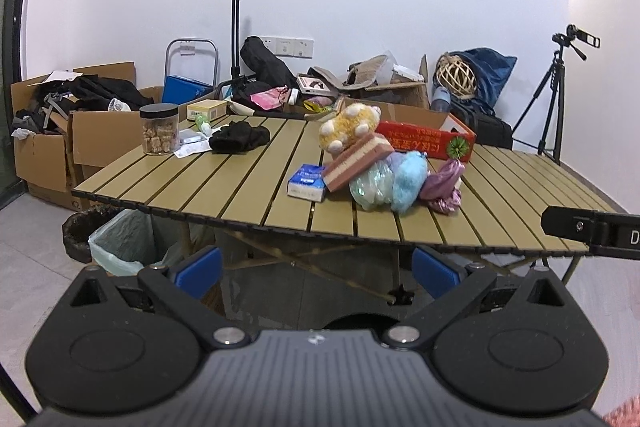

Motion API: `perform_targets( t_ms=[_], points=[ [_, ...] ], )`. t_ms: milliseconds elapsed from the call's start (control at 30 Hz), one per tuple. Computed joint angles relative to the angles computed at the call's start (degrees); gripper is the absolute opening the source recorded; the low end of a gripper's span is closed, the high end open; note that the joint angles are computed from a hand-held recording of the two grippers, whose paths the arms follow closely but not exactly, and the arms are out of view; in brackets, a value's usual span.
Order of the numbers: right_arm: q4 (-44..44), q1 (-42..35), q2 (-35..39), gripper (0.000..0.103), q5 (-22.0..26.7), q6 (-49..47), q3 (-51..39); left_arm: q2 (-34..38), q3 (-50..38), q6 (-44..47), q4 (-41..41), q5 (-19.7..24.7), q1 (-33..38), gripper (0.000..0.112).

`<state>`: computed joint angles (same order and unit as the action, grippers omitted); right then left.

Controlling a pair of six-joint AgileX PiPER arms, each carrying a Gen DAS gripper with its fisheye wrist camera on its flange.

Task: Organize soft objects
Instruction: 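Move both tools toward the pile of items on the table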

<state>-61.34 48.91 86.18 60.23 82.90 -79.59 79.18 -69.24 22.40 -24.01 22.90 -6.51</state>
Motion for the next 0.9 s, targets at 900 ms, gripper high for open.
perform_targets(
  t_ms=[900],
  points=[
    [-14.5, -22.1, 15.2, 0.103, -20.3, 8.2, -5.4, 27.0, -25.9, -41.6, 33.8, -5.3, -9.6, 0.103]
  ],
)
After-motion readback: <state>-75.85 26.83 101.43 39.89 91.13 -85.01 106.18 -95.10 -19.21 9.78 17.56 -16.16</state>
